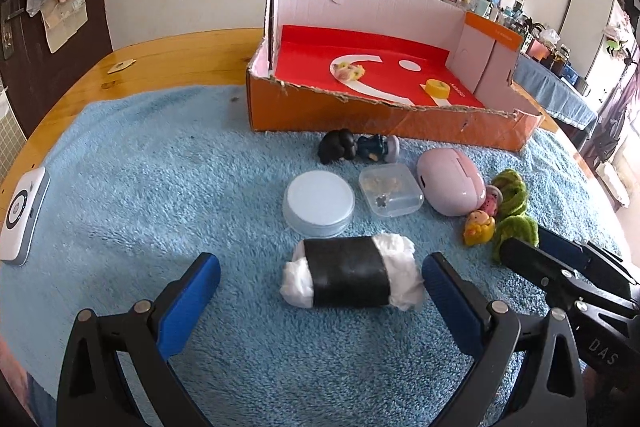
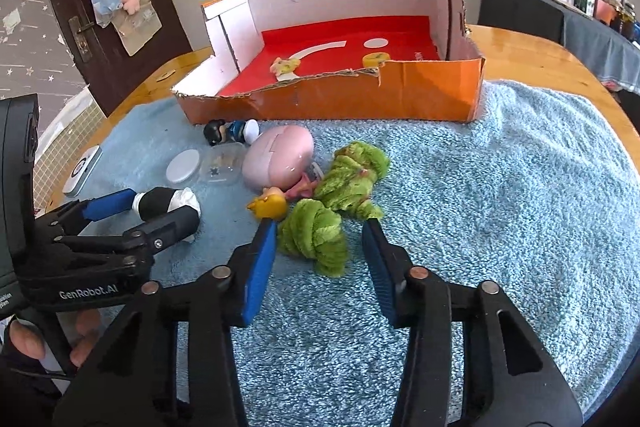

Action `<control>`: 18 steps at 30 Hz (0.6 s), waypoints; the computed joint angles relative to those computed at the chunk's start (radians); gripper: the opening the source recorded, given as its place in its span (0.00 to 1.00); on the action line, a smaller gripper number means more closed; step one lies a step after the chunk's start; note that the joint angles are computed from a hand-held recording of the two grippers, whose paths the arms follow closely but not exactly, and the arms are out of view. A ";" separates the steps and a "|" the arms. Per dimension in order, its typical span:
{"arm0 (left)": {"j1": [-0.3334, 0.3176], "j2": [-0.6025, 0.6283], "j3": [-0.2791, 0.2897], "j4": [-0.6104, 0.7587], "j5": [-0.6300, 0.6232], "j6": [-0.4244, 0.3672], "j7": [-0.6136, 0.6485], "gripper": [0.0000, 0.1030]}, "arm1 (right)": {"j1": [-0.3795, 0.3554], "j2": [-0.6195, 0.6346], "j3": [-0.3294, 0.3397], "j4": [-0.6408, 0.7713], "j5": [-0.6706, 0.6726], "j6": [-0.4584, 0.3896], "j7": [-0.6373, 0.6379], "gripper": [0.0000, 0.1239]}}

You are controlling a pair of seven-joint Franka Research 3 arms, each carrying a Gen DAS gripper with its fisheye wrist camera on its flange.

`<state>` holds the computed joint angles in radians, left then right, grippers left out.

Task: Organize objects
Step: 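Grasp the black-and-white roll with the left tool while the right tool grasps the green plush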

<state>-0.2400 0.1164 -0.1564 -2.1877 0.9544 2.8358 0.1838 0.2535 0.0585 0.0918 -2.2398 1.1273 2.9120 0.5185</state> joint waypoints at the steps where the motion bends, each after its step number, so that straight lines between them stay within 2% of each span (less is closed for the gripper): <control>1: -0.002 0.003 -0.001 0.003 0.004 -0.004 -0.002 1.00 | 0.000 0.000 0.001 0.000 0.002 -0.003 -0.002 0.30; 6: -0.015 0.013 0.001 0.017 0.039 -0.029 -0.037 0.98 | 0.001 0.004 0.004 0.005 0.026 -0.005 -0.023 0.26; 9: -0.014 0.010 0.005 0.016 0.061 -0.028 -0.066 0.93 | 0.000 0.003 0.003 0.005 0.028 -0.008 -0.030 0.25; 18: 0.000 -0.015 -0.001 -0.007 0.075 -0.018 -0.082 0.66 | 0.006 -0.012 0.001 -0.004 0.037 -0.017 -0.052 0.25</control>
<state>-0.2402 0.1014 -0.1576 -2.1946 1.0297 2.8176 0.1018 0.2595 0.0460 0.0929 -2.2436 1.1645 2.8951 0.4667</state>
